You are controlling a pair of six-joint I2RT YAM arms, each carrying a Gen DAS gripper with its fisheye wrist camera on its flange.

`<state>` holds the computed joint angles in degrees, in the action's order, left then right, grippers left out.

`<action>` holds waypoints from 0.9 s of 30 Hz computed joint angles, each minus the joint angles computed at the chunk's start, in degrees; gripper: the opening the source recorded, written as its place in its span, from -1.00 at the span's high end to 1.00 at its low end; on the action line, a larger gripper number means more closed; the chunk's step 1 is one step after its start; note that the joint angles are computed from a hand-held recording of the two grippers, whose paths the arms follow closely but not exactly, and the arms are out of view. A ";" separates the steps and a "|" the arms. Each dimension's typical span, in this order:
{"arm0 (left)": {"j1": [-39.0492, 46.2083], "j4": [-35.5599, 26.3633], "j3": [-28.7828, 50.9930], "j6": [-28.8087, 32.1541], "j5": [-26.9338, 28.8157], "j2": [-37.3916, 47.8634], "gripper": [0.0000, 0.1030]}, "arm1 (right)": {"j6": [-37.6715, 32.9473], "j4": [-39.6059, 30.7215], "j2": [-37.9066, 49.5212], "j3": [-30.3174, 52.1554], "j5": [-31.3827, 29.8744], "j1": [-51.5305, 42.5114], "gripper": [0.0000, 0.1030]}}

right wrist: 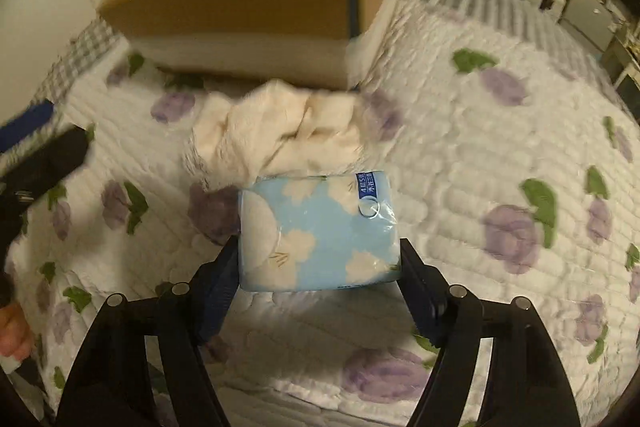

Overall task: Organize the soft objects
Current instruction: 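Grasp the cream lace cloth with the left tool while the right tool grasps the blue tissue pack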

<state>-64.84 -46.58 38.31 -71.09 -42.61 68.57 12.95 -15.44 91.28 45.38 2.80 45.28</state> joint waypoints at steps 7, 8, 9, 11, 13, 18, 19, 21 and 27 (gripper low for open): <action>2.46 7.98 3.41 9.36 2.63 6.70 -0.83 | -0.04 -1.31 -16.46 -5.99 2.87 -7.63 -0.43; 2.97 9.39 3.84 10.64 3.25 7.89 -0.83 | -0.05 -1.19 -17.40 -6.57 2.90 -8.85 -0.43; 3.73 11.50 4.51 12.54 4.07 9.86 -0.83 | -0.16 -0.93 -18.30 -7.17 2.39 -10.78 -0.43; 4.60 14.63 5.86 15.27 5.42 13.50 -0.83 | 0.34 -0.01 -18.63 -7.82 0.97 -13.10 -0.43; 6.05 17.76 7.11 17.79 7.19 17.35 -0.83 | 0.18 0.84 -17.92 -7.70 -1.63 -15.85 -0.43; 11.03 23.34 8.95 22.17 11.62 24.15 -0.81 | 0.52 3.22 -14.24 -7.33 -2.07 -15.33 -0.43; 12.08 24.36 9.11 22.87 12.71 25.34 -0.81 | 0.28 3.44 -13.48 -7.06 -2.14 -15.42 -0.43; 13.75 25.77 9.12 23.81 14.61 27.03 -0.73 | 0.26 3.81 -13.09 -7.31 -2.08 -15.39 -0.43; 14.67 29.67 5.34 25.87 17.89 23.32 0.27 | 0.76 3.78 -14.43 -8.05 -0.92 -14.81 -0.43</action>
<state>-50.16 -16.90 43.65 -45.21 -24.72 91.89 13.71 -11.66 76.85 37.32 1.88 30.47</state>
